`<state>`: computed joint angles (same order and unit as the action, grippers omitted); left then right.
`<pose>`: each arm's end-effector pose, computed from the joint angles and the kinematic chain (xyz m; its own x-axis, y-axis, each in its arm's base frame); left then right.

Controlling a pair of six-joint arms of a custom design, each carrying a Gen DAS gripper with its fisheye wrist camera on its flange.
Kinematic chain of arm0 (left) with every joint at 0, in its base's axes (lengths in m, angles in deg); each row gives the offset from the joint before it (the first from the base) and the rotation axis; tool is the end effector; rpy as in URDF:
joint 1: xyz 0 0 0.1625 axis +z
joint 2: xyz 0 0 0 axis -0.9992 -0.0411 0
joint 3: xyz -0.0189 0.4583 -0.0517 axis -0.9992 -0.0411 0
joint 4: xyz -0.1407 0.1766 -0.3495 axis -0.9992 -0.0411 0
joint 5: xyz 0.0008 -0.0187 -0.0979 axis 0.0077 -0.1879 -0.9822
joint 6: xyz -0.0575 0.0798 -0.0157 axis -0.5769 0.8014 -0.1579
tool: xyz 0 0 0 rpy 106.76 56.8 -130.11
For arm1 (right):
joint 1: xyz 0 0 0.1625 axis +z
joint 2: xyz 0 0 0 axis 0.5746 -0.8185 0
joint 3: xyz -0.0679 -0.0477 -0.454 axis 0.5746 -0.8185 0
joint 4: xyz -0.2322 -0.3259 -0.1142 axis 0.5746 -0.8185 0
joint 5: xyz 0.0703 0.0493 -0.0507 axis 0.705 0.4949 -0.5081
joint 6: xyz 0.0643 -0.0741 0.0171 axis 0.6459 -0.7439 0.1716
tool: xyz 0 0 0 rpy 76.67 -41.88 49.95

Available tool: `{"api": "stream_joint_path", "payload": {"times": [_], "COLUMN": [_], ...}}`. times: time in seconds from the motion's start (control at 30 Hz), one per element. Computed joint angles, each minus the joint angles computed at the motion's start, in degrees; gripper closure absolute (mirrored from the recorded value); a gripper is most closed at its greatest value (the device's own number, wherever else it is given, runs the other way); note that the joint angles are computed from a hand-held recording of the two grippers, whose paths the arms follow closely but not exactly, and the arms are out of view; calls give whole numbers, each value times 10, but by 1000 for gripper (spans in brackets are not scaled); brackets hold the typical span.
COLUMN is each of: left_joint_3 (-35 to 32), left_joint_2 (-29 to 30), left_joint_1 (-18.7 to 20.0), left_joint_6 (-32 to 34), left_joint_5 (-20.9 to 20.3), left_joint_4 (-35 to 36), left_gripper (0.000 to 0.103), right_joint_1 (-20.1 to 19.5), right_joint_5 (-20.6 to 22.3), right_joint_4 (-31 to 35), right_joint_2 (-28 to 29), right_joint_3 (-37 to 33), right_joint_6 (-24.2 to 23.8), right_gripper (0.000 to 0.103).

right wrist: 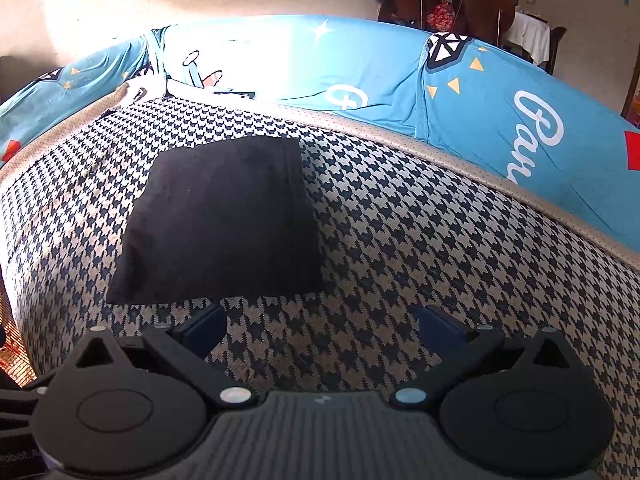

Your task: Fold clothes

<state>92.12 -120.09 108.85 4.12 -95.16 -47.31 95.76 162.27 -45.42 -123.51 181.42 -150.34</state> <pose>-0.1127 -0.2708 0.2637 -0.6794 0.0697 -0.7304 0.5045 0.7672 -0.3961 0.2684 -0.2395 0.0249 -0.6751 0.0548 0.7357 -0.4785 0.7265 -0.4931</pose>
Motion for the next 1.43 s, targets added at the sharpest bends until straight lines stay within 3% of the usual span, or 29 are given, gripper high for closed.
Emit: {"api": "stream_joint_path", "payload": {"times": [1.43], "left_joint_3": [0], "left_joint_2": [-22], "left_joint_1": [-16], "left_joint_6": [-9], "left_joint_5": [11], "left_joint_4": [24], "left_gripper": [0], "right_joint_1": [9], "right_joint_5": [32], "right_joint_4": [33], "right_joint_2": [28], "right_joint_3": [-18], "right_joint_6": [5], "right_gripper": [0]}}
